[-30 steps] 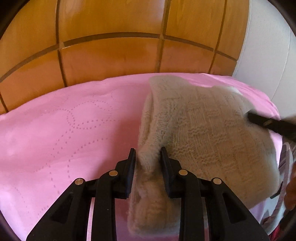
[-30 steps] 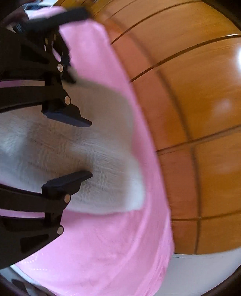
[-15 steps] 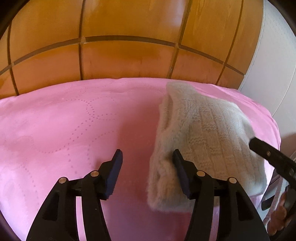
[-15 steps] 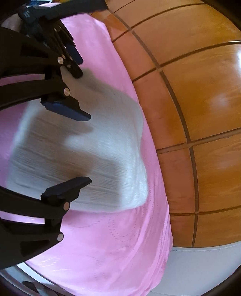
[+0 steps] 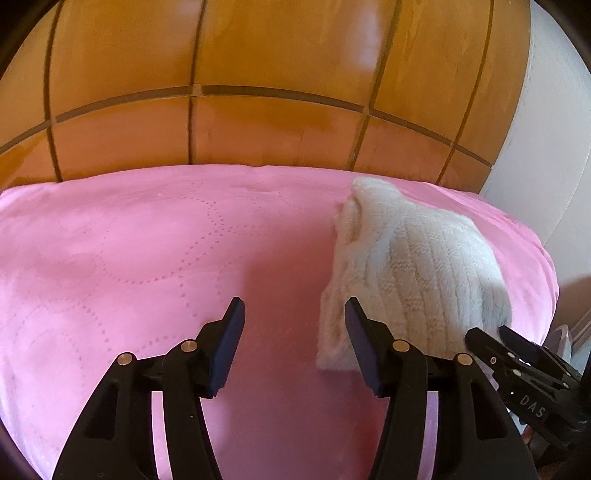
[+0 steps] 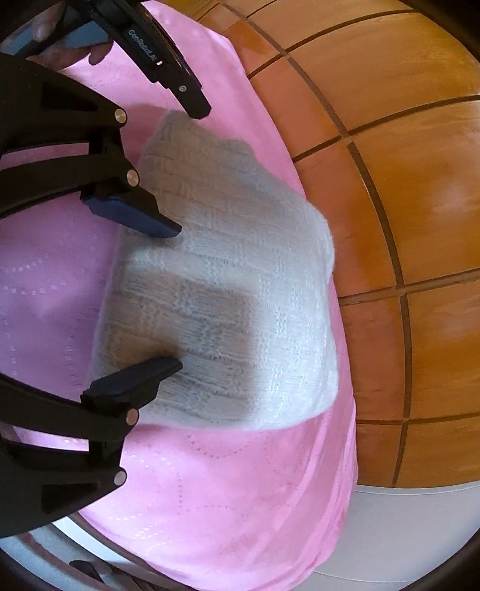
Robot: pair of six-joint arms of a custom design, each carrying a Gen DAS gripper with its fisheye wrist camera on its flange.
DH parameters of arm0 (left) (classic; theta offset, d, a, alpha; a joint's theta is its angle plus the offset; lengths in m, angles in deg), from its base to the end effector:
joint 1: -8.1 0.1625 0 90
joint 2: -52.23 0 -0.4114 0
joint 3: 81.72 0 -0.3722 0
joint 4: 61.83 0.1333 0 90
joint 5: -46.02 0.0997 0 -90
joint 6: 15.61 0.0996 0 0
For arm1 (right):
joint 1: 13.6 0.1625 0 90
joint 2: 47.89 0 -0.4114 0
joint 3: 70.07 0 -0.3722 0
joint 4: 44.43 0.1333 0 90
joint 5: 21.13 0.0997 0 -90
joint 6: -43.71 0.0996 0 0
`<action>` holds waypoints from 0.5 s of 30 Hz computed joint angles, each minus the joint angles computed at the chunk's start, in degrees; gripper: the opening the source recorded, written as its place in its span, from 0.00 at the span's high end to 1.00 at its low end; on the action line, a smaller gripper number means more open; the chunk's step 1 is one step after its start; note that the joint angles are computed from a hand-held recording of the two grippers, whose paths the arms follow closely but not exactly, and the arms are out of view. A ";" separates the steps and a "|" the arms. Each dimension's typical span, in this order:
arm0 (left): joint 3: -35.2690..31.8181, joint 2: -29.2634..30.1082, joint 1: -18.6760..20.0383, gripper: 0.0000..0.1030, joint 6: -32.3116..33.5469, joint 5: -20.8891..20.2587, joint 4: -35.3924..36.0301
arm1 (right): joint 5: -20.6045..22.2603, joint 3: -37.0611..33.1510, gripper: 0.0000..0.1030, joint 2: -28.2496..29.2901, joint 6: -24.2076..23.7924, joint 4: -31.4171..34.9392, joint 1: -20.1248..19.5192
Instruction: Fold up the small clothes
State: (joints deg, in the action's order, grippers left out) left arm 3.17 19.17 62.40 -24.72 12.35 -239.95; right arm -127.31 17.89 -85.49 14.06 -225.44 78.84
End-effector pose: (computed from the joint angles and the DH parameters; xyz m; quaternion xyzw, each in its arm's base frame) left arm -0.2258 -0.6848 0.1088 0.0496 0.8491 -0.4248 0.3100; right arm 0.1353 -0.6962 0.1193 0.2096 -0.9057 0.3032 0.2092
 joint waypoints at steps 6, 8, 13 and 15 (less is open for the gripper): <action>4.83 -2.04 -1.28 0.34 -1.11 2.44 -3.97 | -2.02 3.71 0.11 -1.04 1.97 -6.62 1.21; 6.59 -2.66 -1.75 0.33 -1.40 3.41 -5.35 | -3.25 5.52 0.08 -1.30 2.57 -10.17 1.63; 9.79 -3.90 -2.49 0.29 -2.47 4.58 -6.59 | -5.54 8.99 0.02 -1.36 3.02 -19.25 2.54; 10.63 -4.04 -2.89 0.27 -3.03 5.39 -6.73 | -6.46 9.81 0.02 -1.35 3.59 -20.89 2.85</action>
State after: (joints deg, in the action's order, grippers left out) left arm 13.80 15.13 59.52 -27.74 17.75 -246.68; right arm -133.78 27.70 -86.84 17.65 -246.33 81.69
